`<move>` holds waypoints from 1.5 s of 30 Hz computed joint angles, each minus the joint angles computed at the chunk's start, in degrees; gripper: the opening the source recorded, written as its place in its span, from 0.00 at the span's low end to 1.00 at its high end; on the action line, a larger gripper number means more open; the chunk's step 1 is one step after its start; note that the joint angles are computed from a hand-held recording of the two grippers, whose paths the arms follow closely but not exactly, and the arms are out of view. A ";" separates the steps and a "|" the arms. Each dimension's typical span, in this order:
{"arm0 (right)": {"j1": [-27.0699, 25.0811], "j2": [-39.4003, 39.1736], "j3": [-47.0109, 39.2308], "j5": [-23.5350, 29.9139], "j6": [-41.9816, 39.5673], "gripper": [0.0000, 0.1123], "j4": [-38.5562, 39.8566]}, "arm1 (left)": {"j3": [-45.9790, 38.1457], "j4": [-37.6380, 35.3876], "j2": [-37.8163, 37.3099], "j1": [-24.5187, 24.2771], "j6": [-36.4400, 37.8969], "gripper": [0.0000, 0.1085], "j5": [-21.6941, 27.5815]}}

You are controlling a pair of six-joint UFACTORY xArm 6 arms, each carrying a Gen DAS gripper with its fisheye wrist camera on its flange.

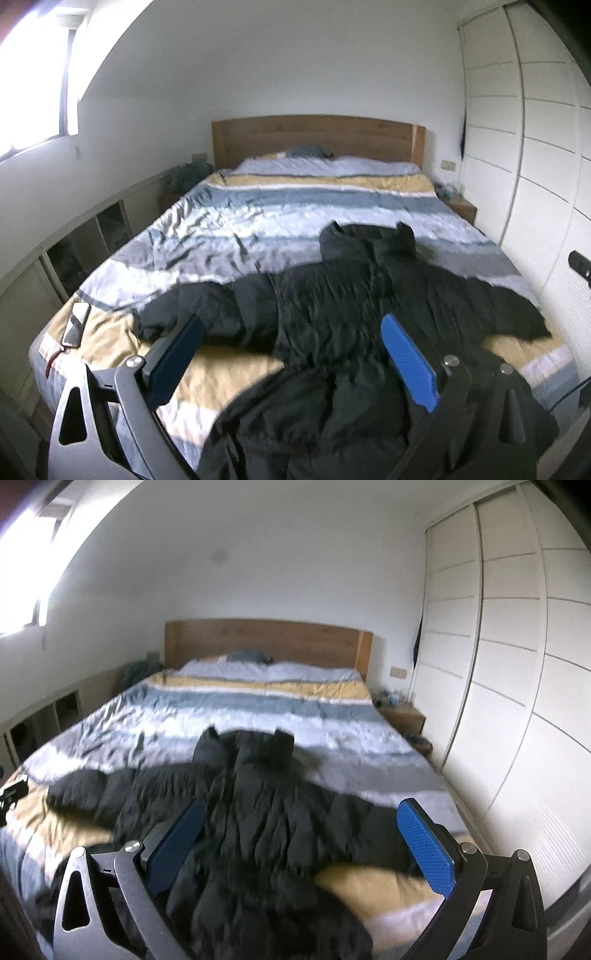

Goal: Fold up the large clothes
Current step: 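Reach the right gripper to the jacket sleeve cuff and grasp it, then lift the held sleeve with the right gripper, fold it across the jacket body, release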

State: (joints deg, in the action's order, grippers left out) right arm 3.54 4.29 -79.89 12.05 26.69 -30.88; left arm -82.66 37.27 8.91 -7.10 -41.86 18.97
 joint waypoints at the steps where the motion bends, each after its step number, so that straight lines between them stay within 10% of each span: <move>1: -0.21 1.66 -2.18 -0.18 -0.15 0.91 0.48 | -2.15 1.60 1.50 0.28 -1.45 0.90 0.52; 35: -21.55 51.98 -40.08 9.11 -7.37 0.91 66.70 | -47.06 -8.48 42.82 -1.56 8.85 0.90 24.19; 45: -22.98 58.05 -48.80 9.11 -11.75 0.41 79.22 | -46.59 -7.78 43.01 -1.54 8.38 0.90 24.84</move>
